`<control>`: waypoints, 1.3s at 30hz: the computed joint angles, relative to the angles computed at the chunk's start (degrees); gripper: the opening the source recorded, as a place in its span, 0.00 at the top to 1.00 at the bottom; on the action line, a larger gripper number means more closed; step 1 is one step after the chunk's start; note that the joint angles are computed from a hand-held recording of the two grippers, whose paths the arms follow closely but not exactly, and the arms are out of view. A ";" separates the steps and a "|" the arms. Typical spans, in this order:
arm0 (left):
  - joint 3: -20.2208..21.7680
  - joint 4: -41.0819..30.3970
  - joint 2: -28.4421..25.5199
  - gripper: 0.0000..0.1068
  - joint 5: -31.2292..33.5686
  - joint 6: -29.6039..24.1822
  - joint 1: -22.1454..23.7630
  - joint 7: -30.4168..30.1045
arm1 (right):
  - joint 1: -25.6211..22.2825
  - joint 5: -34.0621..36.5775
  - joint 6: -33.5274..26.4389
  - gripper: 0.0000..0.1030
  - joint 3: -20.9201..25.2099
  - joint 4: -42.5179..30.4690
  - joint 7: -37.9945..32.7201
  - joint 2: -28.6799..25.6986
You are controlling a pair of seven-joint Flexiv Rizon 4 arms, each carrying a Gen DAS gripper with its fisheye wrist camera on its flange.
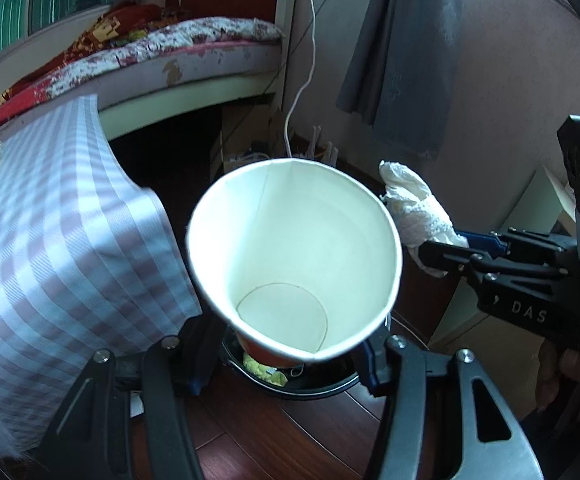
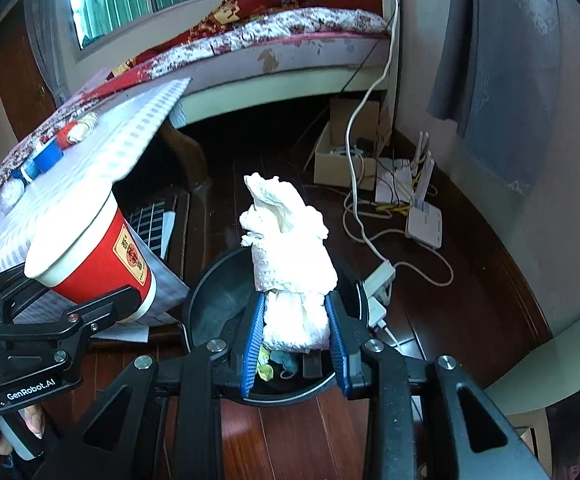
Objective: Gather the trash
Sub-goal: 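Open both tools to drop the red cup and tissue into the bucket, then move both empty tools back toward the table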
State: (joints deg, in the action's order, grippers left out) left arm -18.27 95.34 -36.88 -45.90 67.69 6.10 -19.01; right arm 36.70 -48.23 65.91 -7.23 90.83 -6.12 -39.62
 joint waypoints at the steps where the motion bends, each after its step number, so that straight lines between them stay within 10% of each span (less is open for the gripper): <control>1: 0.42 -0.36 -0.36 0.46 0.48 -0.35 -0.30 -0.48 | -0.31 0.54 -0.21 0.69 0.51 -0.25 -0.58 -0.28; 17: 4.22 -9.52 -8.27 0.44 10.86 -6.35 -2.34 -10.73 | -2.60 12.19 -1.32 0.68 4.02 -7.46 -13.53 -7.28; 21: 3.83 -9.73 -9.50 0.09 10.93 -4.15 -2.28 -13.32 | -3.05 16.26 -9.43 0.28 5.56 -11.80 -18.53 -9.80; 28: 5.47 -8.23 -9.68 0.07 14.67 -0.58 -2.45 -16.94 | -2.86 18.20 -10.05 0.03 4.95 -10.63 -17.48 -9.25; 39: 2.71 -5.77 -8.59 0.04 16.05 3.48 0.65 -16.75 | -1.84 17.36 -11.28 0.01 4.34 -10.99 -16.50 -8.94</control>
State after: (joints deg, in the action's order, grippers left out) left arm -15.56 89.57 -45.46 -29.85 71.16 6.75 -35.75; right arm 34.86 -30.87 54.64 -2.89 79.84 -22.62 -48.56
